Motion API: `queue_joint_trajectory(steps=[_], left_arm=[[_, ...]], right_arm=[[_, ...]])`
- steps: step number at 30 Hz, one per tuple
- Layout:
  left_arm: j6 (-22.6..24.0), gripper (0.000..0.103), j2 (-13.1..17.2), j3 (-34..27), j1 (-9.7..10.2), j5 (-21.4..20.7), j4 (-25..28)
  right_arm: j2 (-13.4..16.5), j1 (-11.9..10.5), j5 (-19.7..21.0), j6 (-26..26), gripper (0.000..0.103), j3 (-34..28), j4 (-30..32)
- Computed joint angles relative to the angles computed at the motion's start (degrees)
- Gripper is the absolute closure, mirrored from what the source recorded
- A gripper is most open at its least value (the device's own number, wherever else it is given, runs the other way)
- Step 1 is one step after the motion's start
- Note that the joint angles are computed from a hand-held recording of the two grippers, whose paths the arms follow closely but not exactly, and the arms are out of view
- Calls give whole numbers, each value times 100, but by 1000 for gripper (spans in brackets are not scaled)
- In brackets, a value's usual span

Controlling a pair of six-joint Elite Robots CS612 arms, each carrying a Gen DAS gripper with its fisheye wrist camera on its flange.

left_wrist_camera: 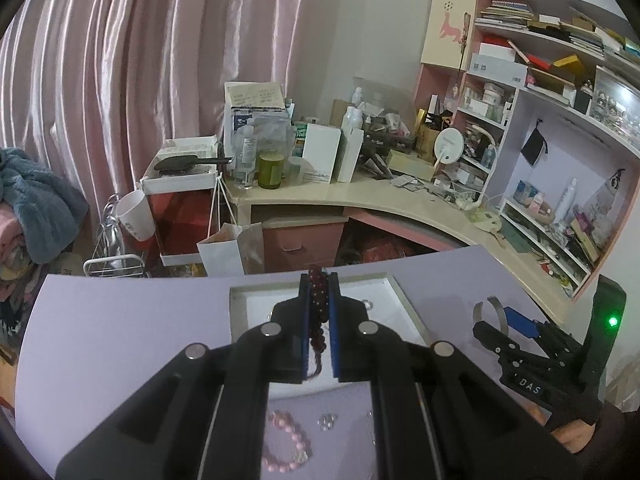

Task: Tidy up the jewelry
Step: 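Carry both items over the tray and open the left tool to drop the red bracelet, then open the right tool to release the cuff bangle into the tray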

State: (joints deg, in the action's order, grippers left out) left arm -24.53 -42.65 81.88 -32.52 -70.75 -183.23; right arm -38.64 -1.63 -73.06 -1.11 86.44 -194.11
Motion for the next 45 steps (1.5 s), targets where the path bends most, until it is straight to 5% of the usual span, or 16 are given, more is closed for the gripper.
queue_joint_trajectory(steps=[28,31,33,45], left_arm=[[-109,94,1172,-1779,515,-804,1547],[-198,91,1191,-1796,531,-889,1566],[-283,77,1168,-1745,543,-918,1486],[-671,60,860,-1077,543,-330,917]], right_arm=[[706,155,-126,-186,34,-1355,1353],[730,151,-137,-180,34,-1392,1415],[740,150,-144,-175,34,-1407,1447],[838,180,-216,-320,34,-1595,1842]])
